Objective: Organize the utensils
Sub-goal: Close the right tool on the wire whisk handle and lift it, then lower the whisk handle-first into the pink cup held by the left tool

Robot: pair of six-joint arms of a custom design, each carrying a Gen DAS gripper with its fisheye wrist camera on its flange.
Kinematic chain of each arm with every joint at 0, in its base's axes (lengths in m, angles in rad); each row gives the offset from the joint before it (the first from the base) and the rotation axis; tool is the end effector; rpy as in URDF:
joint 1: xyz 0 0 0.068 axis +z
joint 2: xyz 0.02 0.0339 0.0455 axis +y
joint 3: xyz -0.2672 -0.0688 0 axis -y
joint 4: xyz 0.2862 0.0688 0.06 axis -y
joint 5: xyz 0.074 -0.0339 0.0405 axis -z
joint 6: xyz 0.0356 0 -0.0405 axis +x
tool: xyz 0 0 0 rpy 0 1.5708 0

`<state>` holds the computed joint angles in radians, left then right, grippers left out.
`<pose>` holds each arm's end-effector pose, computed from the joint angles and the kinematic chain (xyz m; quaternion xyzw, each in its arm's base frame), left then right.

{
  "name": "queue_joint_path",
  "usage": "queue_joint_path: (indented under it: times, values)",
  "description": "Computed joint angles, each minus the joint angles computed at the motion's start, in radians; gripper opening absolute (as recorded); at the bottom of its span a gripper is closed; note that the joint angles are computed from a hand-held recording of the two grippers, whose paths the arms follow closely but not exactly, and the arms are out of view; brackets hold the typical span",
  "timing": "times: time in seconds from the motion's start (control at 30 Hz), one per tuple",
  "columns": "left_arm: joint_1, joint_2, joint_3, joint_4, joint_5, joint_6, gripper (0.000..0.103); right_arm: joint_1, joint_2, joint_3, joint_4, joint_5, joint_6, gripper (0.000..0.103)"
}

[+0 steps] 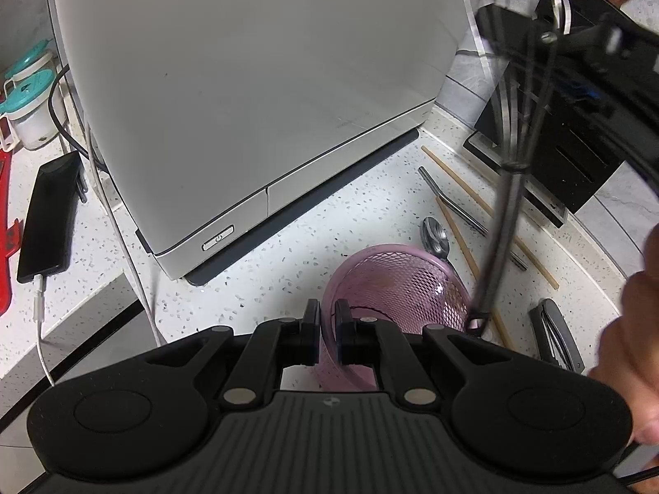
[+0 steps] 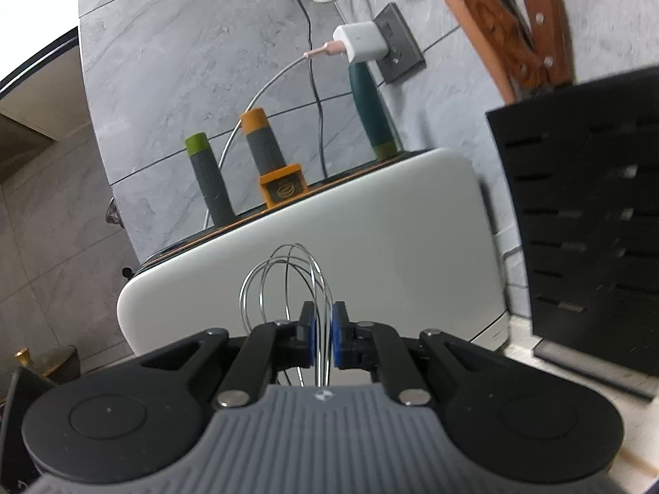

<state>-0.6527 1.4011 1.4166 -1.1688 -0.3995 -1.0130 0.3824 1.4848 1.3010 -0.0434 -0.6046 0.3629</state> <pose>0.2495 -0.1733 0.3437 -0.2123 0.9360 -0.0197 0.2803 0.3543 0.1643 0.3631 -0.1926 0.7454 0.4334 0.4685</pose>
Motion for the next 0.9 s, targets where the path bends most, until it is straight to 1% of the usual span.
queue_joint_path:
  times: [0.1,0.2,0.37,0.43,0.47,0.6,0.67,0.77,0.83,0.9]
  values:
    - [0.001,-0.005,-0.006,0.004,0.003,0.0,0.007,0.014,-0.007,-0.041,0.044,0.01,0.016,0.004]
    - [0.002,-0.008,-0.011,0.009,0.004,0.0,0.007,0.02,-0.015,-0.067,0.049,0.001,-0.005,0.004]
    - [0.0,-0.009,-0.013,0.009,0.002,-0.003,0.007,0.0,-0.056,-0.109,0.021,-0.038,-0.078,0.005]
    - [-0.002,-0.008,-0.012,0.007,0.0,-0.006,0.007,-0.016,-0.076,-0.11,-0.023,-0.069,-0.131,0.005]
    - [-0.003,-0.007,-0.012,0.006,0.0,-0.007,0.007,-0.021,-0.084,-0.1,-0.07,-0.074,-0.171,0.005]
    - [-0.005,-0.005,-0.009,0.001,-0.003,-0.01,0.007,-0.039,-0.067,0.035,-0.392,-0.084,-0.374,0.005]
    - [-0.007,-0.001,-0.005,-0.004,-0.006,-0.011,0.007,-0.032,-0.024,0.152,-0.602,-0.051,-0.494,0.005]
    - [-0.01,0.003,0.001,-0.01,-0.008,-0.011,0.007,-0.016,0.069,0.326,-0.873,-0.01,-0.629,0.005]
    - [-0.011,0.004,0.003,-0.011,-0.008,-0.012,0.007,0.001,0.125,0.419,-0.996,0.028,-0.702,0.005]
    - [-0.009,0.002,0.001,-0.01,-0.006,-0.011,0.007,0.013,0.163,0.475,-1.054,0.054,-0.743,0.005]
